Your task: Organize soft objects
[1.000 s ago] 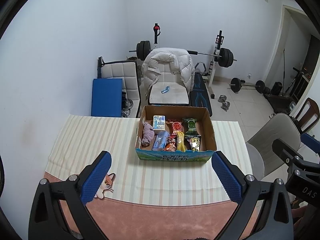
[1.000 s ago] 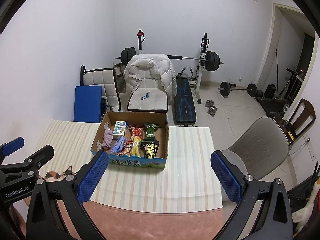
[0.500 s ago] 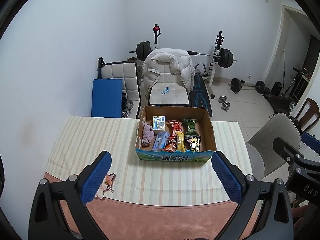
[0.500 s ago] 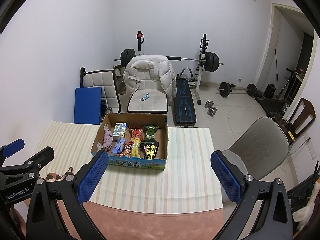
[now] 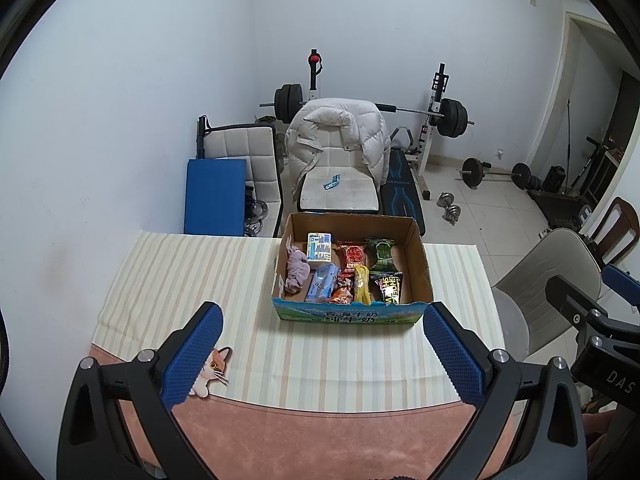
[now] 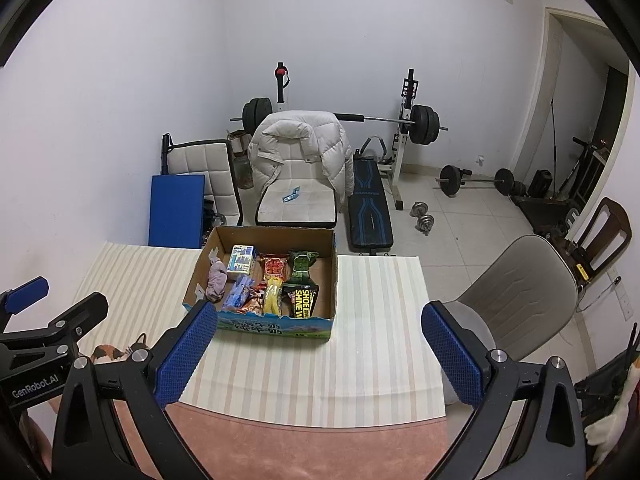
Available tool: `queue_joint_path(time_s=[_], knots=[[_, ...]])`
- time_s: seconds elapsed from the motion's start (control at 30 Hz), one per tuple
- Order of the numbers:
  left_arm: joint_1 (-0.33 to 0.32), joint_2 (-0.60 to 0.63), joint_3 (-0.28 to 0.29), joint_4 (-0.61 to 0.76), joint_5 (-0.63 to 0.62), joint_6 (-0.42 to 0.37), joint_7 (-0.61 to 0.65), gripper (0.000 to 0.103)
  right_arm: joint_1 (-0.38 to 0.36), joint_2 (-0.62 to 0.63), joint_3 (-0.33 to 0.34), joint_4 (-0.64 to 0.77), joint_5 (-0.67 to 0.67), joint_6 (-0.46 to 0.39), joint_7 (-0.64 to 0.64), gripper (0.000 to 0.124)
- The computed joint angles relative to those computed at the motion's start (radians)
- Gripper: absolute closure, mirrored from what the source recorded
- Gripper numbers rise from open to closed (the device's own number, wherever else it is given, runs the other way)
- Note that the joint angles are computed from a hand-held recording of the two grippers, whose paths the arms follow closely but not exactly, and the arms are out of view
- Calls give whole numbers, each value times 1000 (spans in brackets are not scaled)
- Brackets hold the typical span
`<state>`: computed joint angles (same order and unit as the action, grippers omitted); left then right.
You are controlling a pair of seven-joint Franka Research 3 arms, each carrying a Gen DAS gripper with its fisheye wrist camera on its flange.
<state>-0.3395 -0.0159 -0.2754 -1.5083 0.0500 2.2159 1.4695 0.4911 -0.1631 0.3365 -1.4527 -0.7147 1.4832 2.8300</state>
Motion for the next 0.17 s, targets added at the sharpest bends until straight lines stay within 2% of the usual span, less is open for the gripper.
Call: queue_joint_path(time_s=[0.17], knots=[[0,-1,0,2,7,2,-6,0,3,-1,4,-3,-2,-5,11,21]])
